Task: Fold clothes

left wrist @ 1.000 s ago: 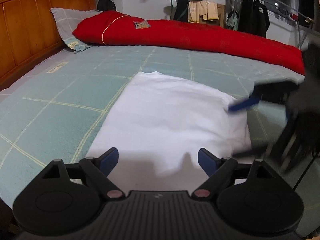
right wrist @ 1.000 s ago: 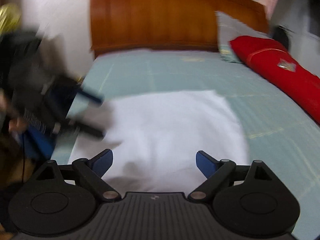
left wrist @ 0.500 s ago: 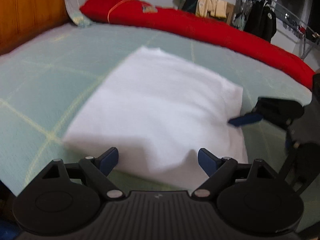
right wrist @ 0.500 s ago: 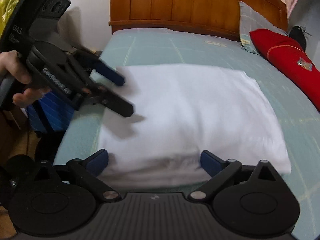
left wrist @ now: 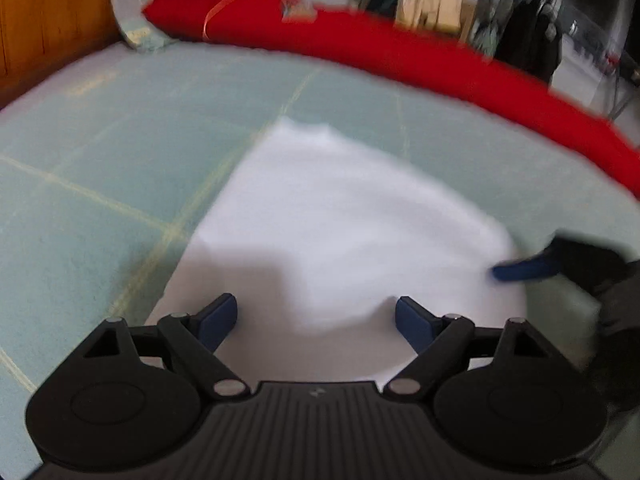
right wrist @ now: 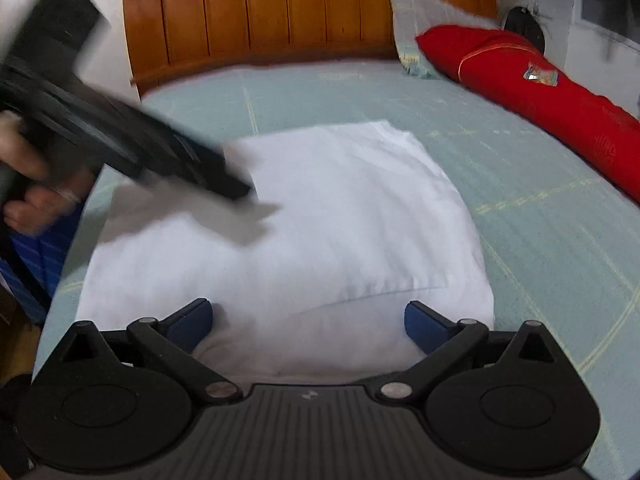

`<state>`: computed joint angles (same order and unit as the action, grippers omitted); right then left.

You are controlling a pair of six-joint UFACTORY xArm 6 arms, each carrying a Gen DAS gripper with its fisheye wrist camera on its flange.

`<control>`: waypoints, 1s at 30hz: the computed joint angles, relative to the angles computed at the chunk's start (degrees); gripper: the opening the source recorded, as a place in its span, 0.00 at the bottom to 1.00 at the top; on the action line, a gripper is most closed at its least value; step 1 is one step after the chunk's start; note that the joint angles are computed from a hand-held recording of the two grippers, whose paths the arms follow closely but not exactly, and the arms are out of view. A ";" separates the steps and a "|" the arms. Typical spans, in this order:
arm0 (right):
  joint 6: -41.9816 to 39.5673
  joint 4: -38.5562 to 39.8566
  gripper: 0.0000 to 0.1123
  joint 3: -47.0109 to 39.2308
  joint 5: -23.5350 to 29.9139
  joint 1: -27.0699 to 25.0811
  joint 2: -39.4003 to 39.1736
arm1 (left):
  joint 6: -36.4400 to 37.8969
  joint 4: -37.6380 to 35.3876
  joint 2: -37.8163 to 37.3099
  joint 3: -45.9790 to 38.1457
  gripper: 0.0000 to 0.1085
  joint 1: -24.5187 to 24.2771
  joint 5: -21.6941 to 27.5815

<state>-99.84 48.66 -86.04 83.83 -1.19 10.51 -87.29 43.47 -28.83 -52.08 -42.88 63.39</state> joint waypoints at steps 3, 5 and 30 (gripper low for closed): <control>0.78 0.56 0.92 -2.71 2.19 -0.66 0.80 | 2.38 -0.26 1.77 -1.64 0.80 0.90 0.06; 0.20 2.85 0.92 -2.82 1.59 -0.45 0.76 | 4.67 1.29 2.33 -3.12 0.81 2.18 -1.56; 5.32 -2.54 0.92 -7.26 17.12 -13.63 -0.08 | -4.16 0.91 8.14 -11.19 0.81 -11.68 8.90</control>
<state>-94.52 46.11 -93.30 100.94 -14.82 10.43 -91.45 44.38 -20.69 -63.27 -54.56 72.29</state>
